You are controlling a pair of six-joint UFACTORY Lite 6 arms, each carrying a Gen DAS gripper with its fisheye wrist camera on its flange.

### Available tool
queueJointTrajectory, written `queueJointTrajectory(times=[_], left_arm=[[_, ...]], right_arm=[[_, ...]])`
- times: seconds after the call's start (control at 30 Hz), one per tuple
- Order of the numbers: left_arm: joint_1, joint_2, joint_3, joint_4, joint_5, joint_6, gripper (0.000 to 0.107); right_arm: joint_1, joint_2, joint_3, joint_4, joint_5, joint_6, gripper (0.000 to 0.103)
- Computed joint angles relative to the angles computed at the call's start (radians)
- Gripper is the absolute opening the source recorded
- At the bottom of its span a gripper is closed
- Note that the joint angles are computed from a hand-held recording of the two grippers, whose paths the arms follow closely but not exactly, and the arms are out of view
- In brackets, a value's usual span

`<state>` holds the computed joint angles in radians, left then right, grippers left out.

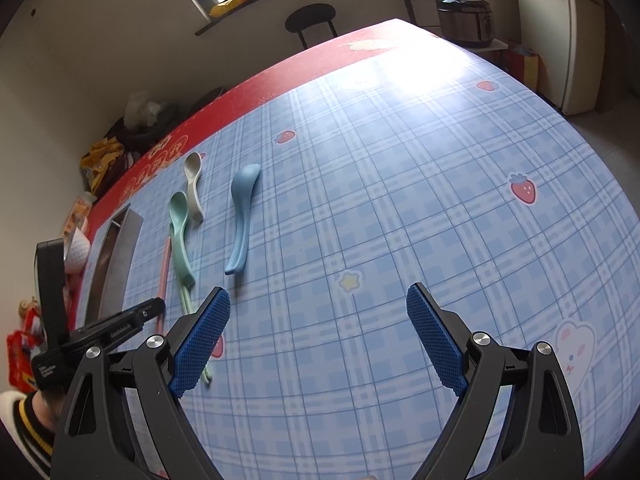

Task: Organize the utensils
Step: 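Carry the pink chopstick toward the caddy with the left tool while the right tool grasps the green spoon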

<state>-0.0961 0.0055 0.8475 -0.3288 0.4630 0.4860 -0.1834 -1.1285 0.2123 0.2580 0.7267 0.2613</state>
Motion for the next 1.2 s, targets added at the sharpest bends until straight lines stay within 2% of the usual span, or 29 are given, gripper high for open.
queueJointTrajectory(times=[0.13, 0.27, 0.43, 0.5, 0.67, 0.8, 0.83, 1.0, 1.13, 1.2], left_arm=[[0.071, -0.053, -0.006, -0.072, 0.04, 0.109, 0.006], [0.154, -0.103, -0.005, -0.154, 0.108, 0.219, 0.006], [0.24, -0.169, 0.0, -0.232, 0.173, 0.357, 0.006], [0.273, -0.188, 0.007, -0.261, 0.199, 0.406, 0.006], [0.361, -0.21, 0.032, -0.333, 0.273, 0.525, 0.006], [0.439, -0.205, 0.049, -0.387, 0.336, 0.617, 0.006], [0.459, -0.203, 0.05, -0.403, 0.352, 0.64, 0.006], [0.55, -0.168, 0.066, -0.437, 0.435, 0.712, 0.006], [0.624, -0.144, 0.089, -0.449, 0.485, 0.762, 0.006], [0.659, -0.13, 0.105, -0.453, 0.508, 0.781, 0.006]], right_arm=[[0.082, 0.053, 0.0, -0.048, -0.056, 0.079, 0.087], [0.13, 0.138, 0.003, -0.032, -0.146, 0.065, 0.087], [0.207, 0.371, 0.077, -0.013, -0.31, 0.012, 0.086], [0.223, 0.473, 0.13, 0.058, -0.361, -0.061, 0.085], [0.333, 0.723, 0.292, 0.134, -0.479, -0.156, 0.072], [0.394, 0.956, 0.447, 0.407, -0.513, -0.437, 0.052], [0.411, 1.007, 0.487, 0.434, -0.516, -0.463, 0.05], [0.461, 1.2, 0.649, 0.49, -0.514, -0.503, 0.038], [0.449, 1.294, 0.71, 0.554, -0.505, -0.496, 0.035], [0.447, 1.328, 0.732, 0.549, -0.505, -0.467, 0.03]])
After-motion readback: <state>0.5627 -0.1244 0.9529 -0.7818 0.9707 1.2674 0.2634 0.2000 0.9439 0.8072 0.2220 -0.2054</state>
